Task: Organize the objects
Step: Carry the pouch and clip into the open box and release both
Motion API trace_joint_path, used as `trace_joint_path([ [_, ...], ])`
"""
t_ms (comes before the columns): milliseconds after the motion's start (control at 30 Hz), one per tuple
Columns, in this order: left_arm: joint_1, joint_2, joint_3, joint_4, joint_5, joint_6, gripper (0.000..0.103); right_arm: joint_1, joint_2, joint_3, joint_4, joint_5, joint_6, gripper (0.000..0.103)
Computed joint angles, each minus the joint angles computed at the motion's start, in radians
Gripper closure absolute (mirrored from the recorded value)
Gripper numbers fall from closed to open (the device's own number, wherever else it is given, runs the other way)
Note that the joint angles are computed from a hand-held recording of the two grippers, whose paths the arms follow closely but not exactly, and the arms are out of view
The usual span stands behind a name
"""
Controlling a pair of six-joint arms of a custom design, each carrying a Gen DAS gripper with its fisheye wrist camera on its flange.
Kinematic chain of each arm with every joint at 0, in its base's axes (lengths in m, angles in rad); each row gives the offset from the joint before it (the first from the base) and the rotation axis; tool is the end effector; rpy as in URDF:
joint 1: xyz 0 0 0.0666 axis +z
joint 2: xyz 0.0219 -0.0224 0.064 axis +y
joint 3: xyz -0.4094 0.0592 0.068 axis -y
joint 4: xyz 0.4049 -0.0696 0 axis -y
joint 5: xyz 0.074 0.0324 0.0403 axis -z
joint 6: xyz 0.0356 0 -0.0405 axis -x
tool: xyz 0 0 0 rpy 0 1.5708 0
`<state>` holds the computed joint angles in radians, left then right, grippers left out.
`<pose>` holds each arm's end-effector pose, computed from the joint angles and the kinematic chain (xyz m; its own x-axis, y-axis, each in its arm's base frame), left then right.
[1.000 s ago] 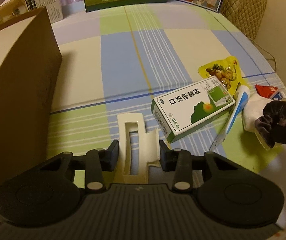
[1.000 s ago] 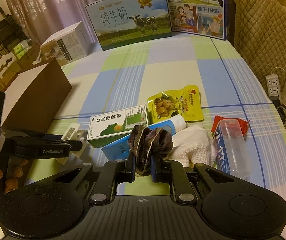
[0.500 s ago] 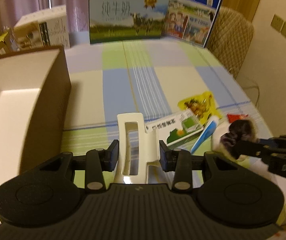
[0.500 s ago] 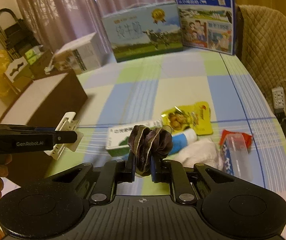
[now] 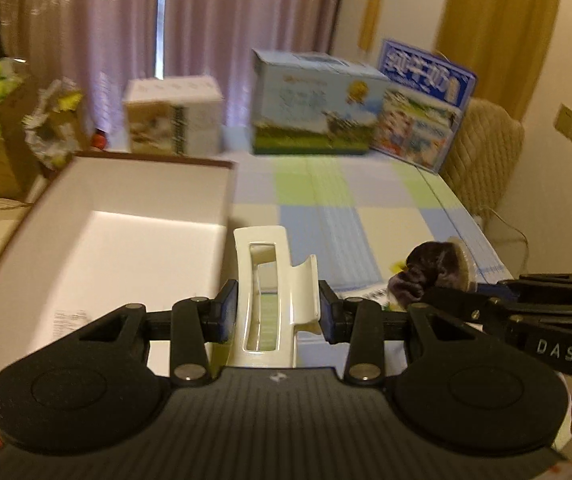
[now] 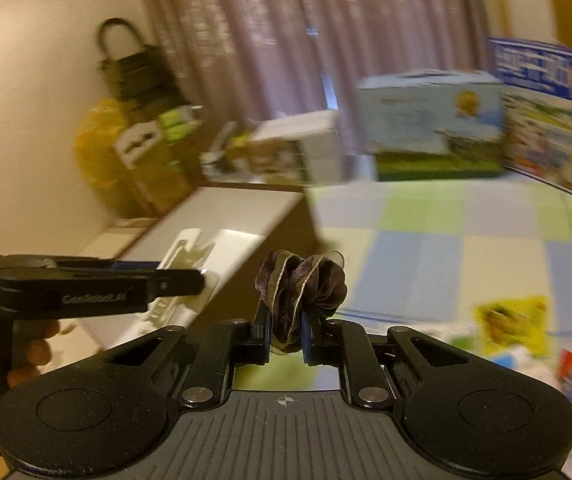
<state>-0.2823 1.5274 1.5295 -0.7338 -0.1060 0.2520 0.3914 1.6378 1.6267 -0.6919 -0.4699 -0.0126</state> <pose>0.5371 -0.1523 0.4702 -0.6716 -0.0634 -0.7382 0.0350 0.9925 -0.1171 0.5510 0.2444 0.4615 -0.6059 -0.2379 -0.7592 -0.6519 0.6955 0.3023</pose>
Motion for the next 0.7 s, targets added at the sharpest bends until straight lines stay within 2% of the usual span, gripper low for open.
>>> trace_joint_path([
  [233,0.090,-0.079,-0.057,-0.003,-0.050,-0.010,0.068,0.095,0.066,0.069,0.009,-0.010,0.015,0.092],
  [400,0.162,-0.094,-0.079,-0.016,-0.052,-0.020,0.068,0.150,0.128,0.137,-0.017,0.026,0.025,0.092],
  [600,0.213,-0.082,-0.093,-0.025,-0.005,-0.053,0.068,0.198,0.222,0.249,-0.133,0.094,0.037,0.092],
  [700,0.230,-0.056,-0.083,-0.038,0.030,-0.073,0.068,0.214,0.282,0.331,-0.228,0.136,0.041,0.092],
])
